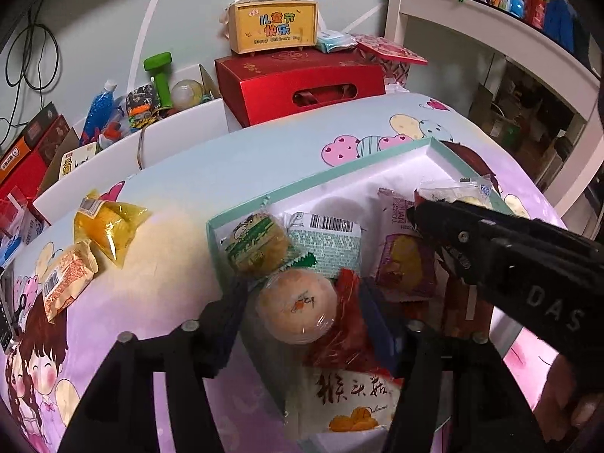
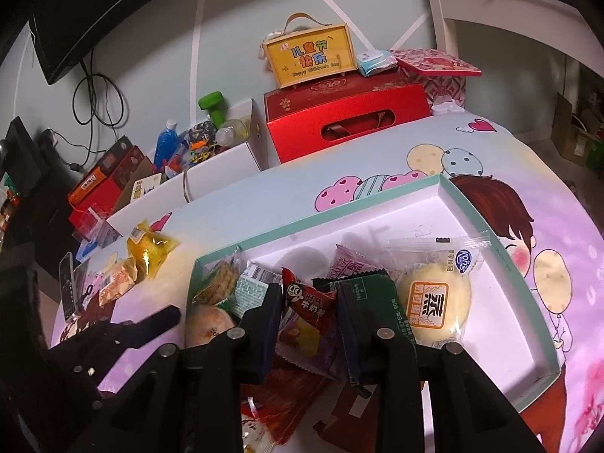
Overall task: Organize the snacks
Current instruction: 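Drop the red candy into the tray while left tool carries the yellow jelly cup there, then move both open tools from the tray toward the bread pack and yellow bag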
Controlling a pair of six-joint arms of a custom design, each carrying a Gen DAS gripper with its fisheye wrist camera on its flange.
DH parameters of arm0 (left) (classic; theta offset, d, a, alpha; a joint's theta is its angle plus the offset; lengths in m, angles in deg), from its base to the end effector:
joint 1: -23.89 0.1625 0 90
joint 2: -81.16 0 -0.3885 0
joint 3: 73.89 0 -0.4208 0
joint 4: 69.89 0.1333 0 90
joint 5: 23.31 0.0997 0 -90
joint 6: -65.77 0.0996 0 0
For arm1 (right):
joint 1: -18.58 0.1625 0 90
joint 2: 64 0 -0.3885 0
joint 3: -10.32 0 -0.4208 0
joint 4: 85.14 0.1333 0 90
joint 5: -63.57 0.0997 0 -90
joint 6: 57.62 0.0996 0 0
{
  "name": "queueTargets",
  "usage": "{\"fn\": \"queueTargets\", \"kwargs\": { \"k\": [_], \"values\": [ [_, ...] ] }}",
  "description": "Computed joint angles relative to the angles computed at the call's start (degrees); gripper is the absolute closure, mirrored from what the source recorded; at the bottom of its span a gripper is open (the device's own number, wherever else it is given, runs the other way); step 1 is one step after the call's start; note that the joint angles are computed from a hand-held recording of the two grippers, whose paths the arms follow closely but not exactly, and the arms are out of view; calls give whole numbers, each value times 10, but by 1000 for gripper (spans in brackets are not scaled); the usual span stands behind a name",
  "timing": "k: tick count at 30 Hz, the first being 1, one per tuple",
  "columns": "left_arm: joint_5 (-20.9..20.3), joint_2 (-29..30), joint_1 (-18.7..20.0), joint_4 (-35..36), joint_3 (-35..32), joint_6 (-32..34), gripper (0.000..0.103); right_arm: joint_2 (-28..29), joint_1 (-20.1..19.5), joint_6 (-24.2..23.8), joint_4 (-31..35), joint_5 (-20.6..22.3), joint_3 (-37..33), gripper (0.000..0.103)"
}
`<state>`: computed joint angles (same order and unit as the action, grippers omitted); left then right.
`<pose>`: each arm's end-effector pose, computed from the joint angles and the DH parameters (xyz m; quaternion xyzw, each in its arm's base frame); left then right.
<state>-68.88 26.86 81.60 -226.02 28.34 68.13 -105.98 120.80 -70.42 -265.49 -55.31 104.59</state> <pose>-0.1626 -0.6373 0.1292 0.2151 0.8905 -0.2379 0.3229 0.2269 -0.6451 0.0822 0.1189 -0.9114 0.3146 0.2373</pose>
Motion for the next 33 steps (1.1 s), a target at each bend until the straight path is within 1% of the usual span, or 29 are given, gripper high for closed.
{"fn": "queueTargets", "kwargs": {
  "k": [2,4,5,6,10,11,12,15,16,18,24,27,28,30,33],
  "values": [
    [3,-3,-2,0,1,-2,40,-1,-1,3,4,0,0,68],
    [5,-5,-2,5,2,-7,40,0,-1,2,3,-1,-1,61],
    [7,-6,-2,8,2,-10,39,0,-1,1,2,-2,-1,49],
    [12,-7,-3,11,2,-16,39,2,0,1,-1,-5,-1,42],
    [31,-13,-2,17,3,-34,36,2,0,1,-3,-9,-1,42],
    [37,-15,-2,20,3,-42,35,2,0,3,-1,-10,-2,39],
    [43,-17,-1,21,3,-48,33,3,0,3,2,-11,-4,35],
    [64,-23,3,25,4,-72,31,6,1,-2,5,-12,-7,26],
    [71,-25,4,28,5,-83,29,7,2,-6,6,-14,-8,25],
    [82,-31,8,35,6,-105,25,10,3,-12,7,-17,-11,17],
    [115,-40,16,57,7,-151,21,15,5,-18,8,-25,-14,6],
    [126,-44,19,67,8,-168,14,17,6,-21,6,-28,-15,5],
    [130,-44,20,72,8,-173,13,18,6,-23,5,-28,-15,4],
    [138,-43,20,86,6,-183,13,19,6,-26,-1,-29,-15,0],
    [144,-43,21,100,5,-191,11,22,7,-28,-11,-34,-15,0]
  ]
}}
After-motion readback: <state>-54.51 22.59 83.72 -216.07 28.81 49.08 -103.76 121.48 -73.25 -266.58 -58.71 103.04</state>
